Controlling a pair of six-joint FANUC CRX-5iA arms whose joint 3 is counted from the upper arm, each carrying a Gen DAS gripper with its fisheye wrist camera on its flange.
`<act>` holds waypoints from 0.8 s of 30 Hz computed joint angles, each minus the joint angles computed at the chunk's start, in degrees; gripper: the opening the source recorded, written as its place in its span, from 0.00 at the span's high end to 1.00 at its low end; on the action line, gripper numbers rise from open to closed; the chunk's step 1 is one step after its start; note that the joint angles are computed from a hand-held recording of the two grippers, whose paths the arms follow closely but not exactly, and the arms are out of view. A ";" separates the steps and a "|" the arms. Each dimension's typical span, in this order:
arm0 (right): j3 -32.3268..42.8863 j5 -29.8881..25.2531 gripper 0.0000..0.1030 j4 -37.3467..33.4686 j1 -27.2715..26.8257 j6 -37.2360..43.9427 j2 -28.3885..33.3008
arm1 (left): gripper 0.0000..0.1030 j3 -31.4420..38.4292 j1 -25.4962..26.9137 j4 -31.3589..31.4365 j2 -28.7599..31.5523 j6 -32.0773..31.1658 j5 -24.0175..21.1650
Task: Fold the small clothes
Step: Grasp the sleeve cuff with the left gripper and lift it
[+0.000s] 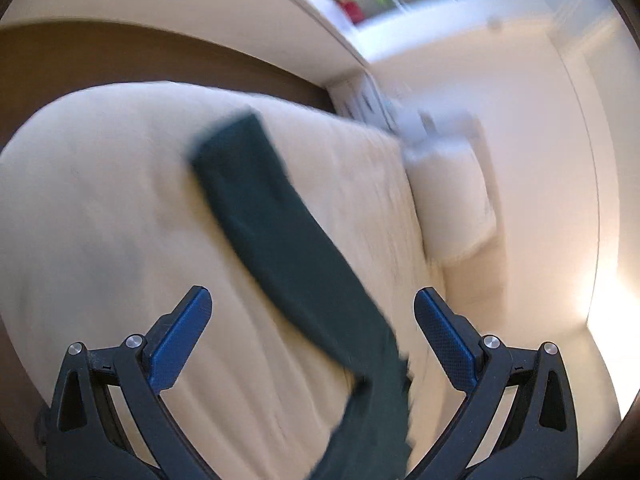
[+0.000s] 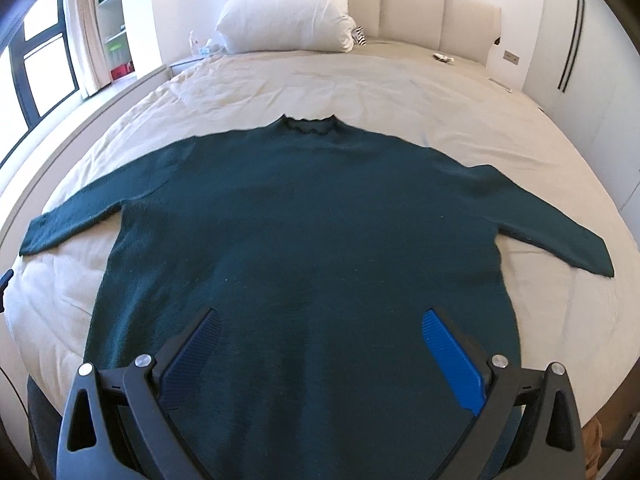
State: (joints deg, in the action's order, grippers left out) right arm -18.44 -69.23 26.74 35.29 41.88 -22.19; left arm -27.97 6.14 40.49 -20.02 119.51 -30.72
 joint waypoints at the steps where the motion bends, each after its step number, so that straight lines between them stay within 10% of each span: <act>1: 0.36 -0.05 0.00 -0.37 -0.09 0.29 0.61 | 0.01 -0.65 0.73 0.18 -0.01 1.02 1.14; 11: 1.73 0.30 0.00 -2.43 -0.91 1.44 3.63 | 0.09 -0.32 3.11 9.70 7.34 -4.58 6.01; 24: 1.87 2.16 0.00 -4.26 -2.12 2.30 4.47 | 0.73 -5.31 -3.41 31.29 12.52 -17.22 16.93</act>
